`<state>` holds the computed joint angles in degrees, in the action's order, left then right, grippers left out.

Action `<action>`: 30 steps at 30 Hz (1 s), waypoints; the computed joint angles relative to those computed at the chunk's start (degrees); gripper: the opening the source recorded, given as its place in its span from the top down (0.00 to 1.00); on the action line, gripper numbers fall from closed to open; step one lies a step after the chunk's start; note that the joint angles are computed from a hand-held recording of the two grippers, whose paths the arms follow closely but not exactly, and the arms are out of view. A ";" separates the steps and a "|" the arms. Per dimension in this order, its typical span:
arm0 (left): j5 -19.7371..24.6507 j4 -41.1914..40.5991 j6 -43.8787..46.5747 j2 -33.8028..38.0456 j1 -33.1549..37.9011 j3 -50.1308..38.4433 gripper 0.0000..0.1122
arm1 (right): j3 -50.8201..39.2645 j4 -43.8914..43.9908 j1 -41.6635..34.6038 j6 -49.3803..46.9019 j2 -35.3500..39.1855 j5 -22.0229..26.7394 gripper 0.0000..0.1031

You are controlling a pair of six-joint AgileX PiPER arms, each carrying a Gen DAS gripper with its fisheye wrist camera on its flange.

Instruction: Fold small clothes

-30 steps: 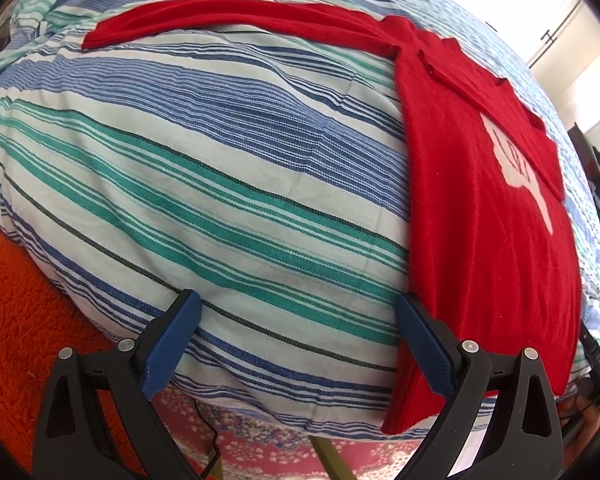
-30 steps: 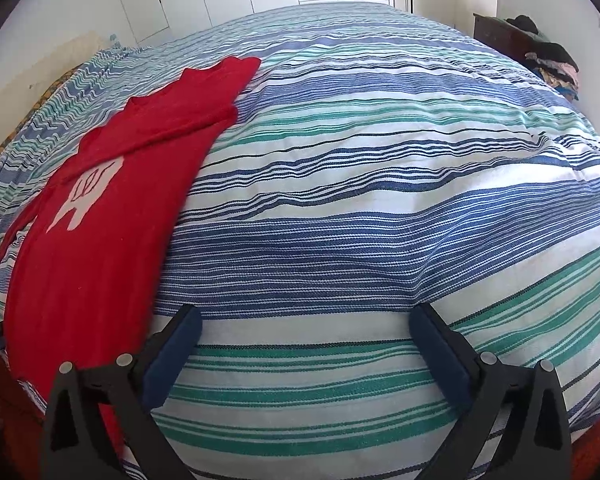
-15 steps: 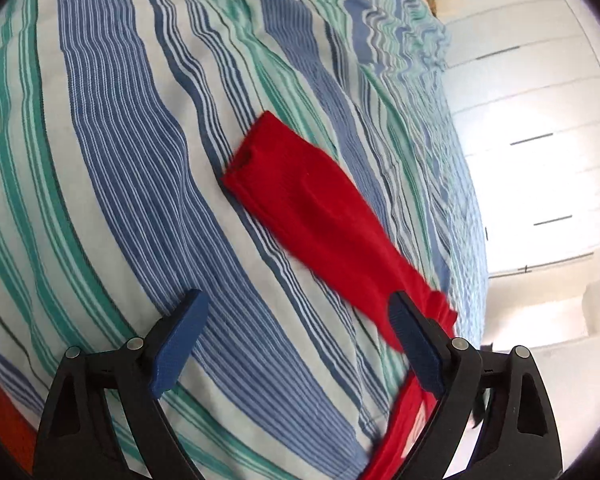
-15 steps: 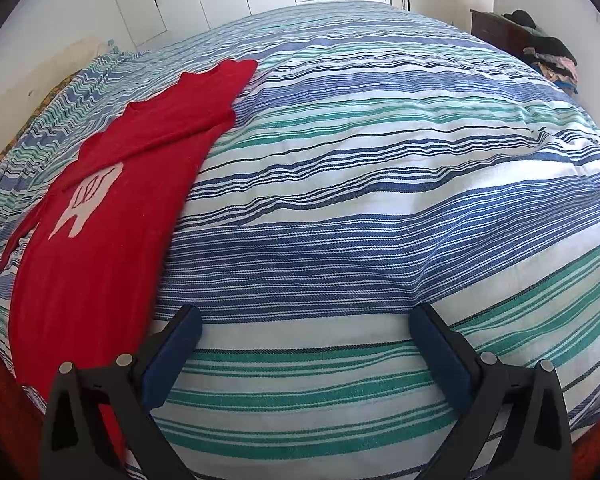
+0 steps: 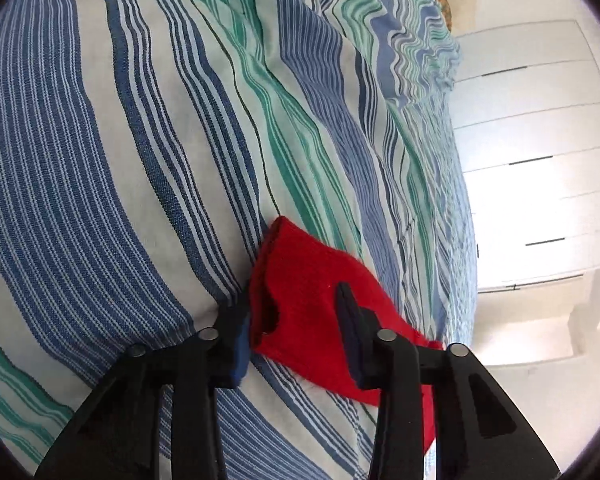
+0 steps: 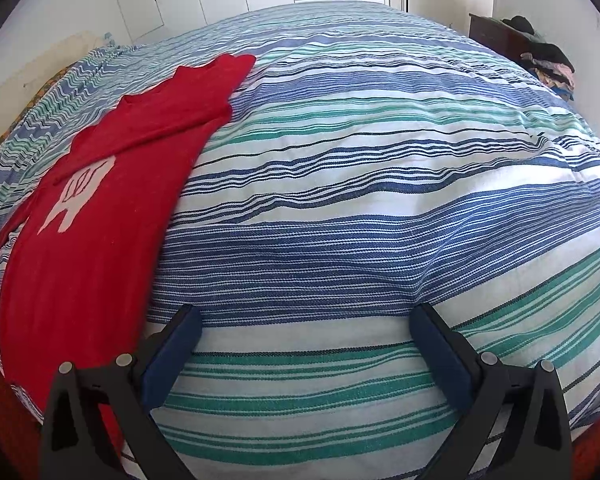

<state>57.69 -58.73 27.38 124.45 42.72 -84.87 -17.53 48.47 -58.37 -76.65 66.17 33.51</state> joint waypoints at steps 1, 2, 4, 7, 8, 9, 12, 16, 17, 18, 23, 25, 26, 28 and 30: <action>0.68 0.24 -1.08 0.85 0.10 -0.94 0.94 | 0.00 0.00 0.00 0.00 0.00 0.00 0.00; 1.20 0.78 -2.02 1.30 0.21 -1.54 0.97 | 0.09 0.04 -0.05 -0.08 -0.14 -0.02 0.00; 0.06 2.89 -3.04 -0.46 -0.22 -0.71 0.98 | 0.15 0.06 -0.08 -0.07 -0.25 0.00 0.00; -1.20 7.60 -3.75 -5.88 -3.59 -0.16 0.98 | 0.03 0.07 -0.24 0.03 -0.20 0.25 0.00; -1.11 9.51 -4.25 -8.02 -5.47 -0.56 0.98 | -0.08 0.03 -0.31 0.10 -0.13 0.36 0.00; -0.74 11.01 -4.55 -10.20 -7.41 -0.97 0.98 | -0.16 0.00 -0.35 0.17 -0.07 0.46 0.00; 1.00 14.63 -7.28 -16.33 -15.71 -3.92 0.98 | -0.49 -0.17 -0.31 0.48 0.28 0.60 0.00; 2.11 17.75 -12.11 -21.09 -30.90 -10.61 0.98 | -1.13 -0.68 -0.93 0.76 0.69 1.71 0.00; 2.28 18.67 -14.17 -21.01 -35.36 -13.26 0.98 | -1.41 -0.55 -1.47 0.45 0.98 2.39 0.00; 2.57 19.54 -15.92 -20.64 -39.38 -15.73 0.98 | -1.71 -0.33 -2.30 -0.08 1.30 3.29 0.00; 2.59 30.68 -27.52 -11.28 -57.68 -31.74 0.98 | -3.03 0.24 -4.93 -1.48 2.85 6.51 0.00; 2.38 34.06 -31.47 -6.01 -62.50 -37.16 0.98 | -3.34 0.12 -5.66 -1.80 3.10 7.40 0.00; 2.50 35.96 -33.43 -4.38 -64.75 -38.23 0.98 | -3.44 0.05 -5.93 -1.96 3.18 7.76 0.00; 0.19 39.22 -36.48 -3.55 -69.47 -36.03 0.98 | -3.76 -0.15 -6.51 -2.26 3.46 8.53 0.00; -2.11 42.85 -38.01 -3.10 -73.39 -32.88 0.98 | -4.13 -0.12 -7.21 -2.69 3.96 9.36 0.00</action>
<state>55.59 -15.88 -10.63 121.35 -30.67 -117.75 -21.67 48.35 -65.58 -79.34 70.13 42.87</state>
